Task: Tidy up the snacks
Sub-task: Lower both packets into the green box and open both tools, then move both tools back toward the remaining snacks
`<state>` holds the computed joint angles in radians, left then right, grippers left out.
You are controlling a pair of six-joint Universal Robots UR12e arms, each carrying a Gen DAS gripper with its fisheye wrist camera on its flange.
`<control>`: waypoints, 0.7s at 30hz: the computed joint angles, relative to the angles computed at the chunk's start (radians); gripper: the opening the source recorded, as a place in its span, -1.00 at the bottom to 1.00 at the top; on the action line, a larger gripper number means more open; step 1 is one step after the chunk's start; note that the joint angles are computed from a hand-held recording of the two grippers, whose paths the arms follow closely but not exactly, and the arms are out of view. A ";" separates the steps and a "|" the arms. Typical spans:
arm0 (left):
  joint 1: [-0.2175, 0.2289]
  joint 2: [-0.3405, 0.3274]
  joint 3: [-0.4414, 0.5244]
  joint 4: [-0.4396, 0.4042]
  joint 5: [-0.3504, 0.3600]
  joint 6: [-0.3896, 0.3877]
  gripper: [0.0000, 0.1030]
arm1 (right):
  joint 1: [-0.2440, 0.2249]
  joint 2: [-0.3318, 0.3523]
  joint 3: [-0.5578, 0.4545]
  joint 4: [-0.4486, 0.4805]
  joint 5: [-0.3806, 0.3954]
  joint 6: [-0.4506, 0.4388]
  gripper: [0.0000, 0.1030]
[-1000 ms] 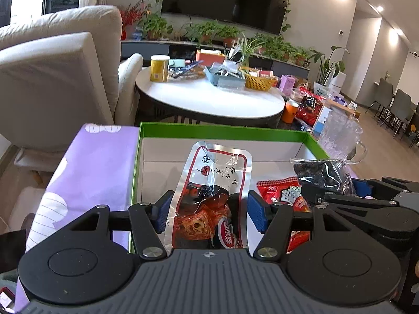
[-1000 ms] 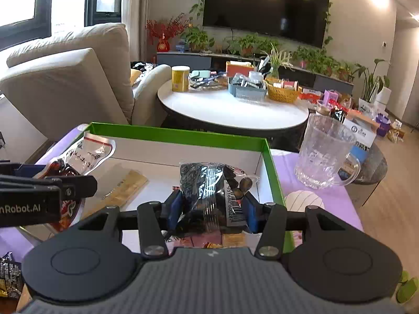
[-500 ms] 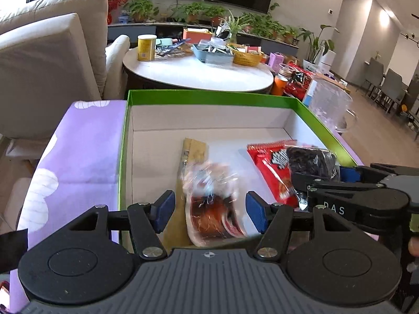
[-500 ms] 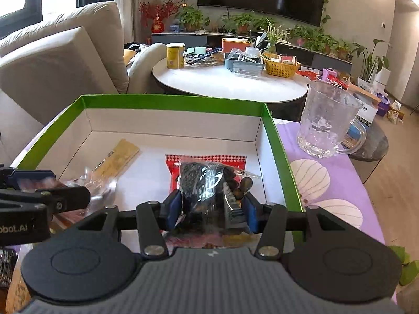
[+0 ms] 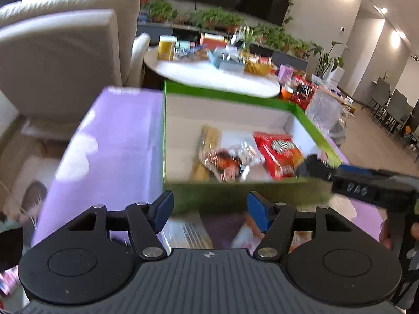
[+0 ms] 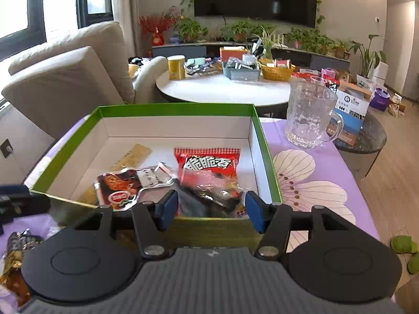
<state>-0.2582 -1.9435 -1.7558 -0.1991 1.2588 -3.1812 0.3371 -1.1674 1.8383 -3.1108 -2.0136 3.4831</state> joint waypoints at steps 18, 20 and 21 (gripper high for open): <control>-0.005 0.004 -0.022 -0.096 0.030 -0.062 0.16 | 0.027 -0.042 0.079 -0.040 0.003 -0.111 0.32; -0.002 0.009 -0.029 -0.098 0.029 -0.063 0.16 | 0.027 -0.044 0.082 -0.032 0.010 -0.106 0.33; 0.000 0.012 -0.033 -0.098 0.028 -0.064 0.16 | 0.027 -0.044 0.082 -0.026 0.014 -0.105 0.33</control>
